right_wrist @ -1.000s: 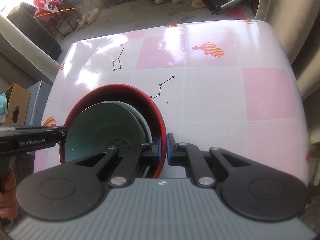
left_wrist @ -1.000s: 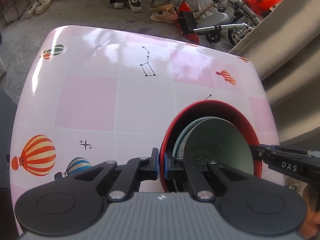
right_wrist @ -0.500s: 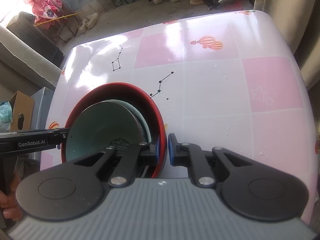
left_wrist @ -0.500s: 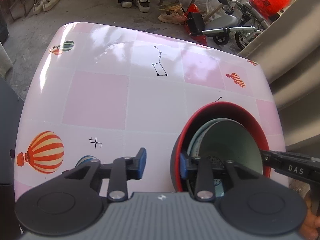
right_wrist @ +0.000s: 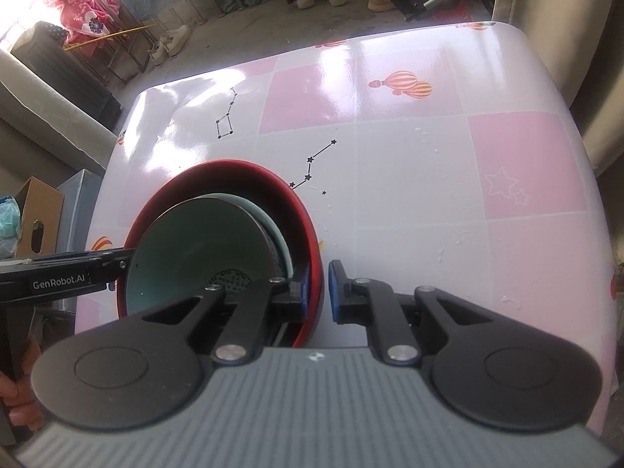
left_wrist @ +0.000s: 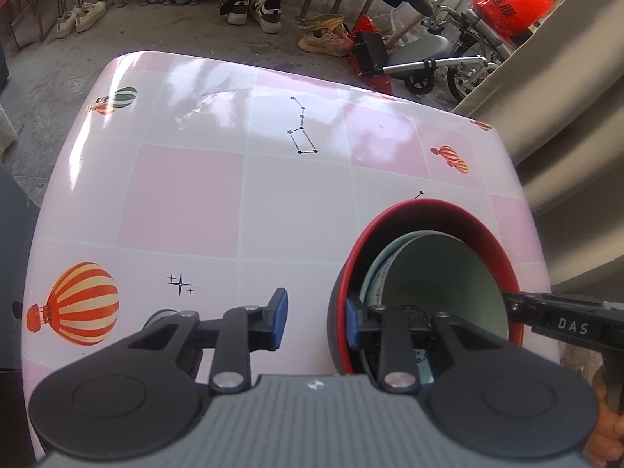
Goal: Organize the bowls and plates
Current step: 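Carry the bowl stack toward the fish plate with both grippers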
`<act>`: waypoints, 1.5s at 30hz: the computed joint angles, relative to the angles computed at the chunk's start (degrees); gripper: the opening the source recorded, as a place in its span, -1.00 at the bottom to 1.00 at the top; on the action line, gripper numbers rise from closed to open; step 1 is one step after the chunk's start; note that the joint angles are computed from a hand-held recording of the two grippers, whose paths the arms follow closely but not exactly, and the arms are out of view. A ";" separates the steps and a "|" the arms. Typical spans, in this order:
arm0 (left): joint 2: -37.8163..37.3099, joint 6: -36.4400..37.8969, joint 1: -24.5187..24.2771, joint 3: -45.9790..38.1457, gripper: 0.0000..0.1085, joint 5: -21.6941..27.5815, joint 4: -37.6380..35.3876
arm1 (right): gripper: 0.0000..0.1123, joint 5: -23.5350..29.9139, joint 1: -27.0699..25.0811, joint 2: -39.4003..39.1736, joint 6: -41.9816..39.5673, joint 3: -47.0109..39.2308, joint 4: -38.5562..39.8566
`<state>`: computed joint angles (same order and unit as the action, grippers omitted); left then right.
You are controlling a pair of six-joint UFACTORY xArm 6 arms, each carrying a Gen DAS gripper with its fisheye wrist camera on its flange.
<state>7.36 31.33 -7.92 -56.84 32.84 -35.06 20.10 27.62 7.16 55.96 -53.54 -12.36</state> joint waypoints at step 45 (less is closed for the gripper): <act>-2.97 -4.12 -1.29 2.28 -0.89 -2.15 0.03 | -0.93 5.78 0.88 -0.66 -0.10 -2.45 -1.94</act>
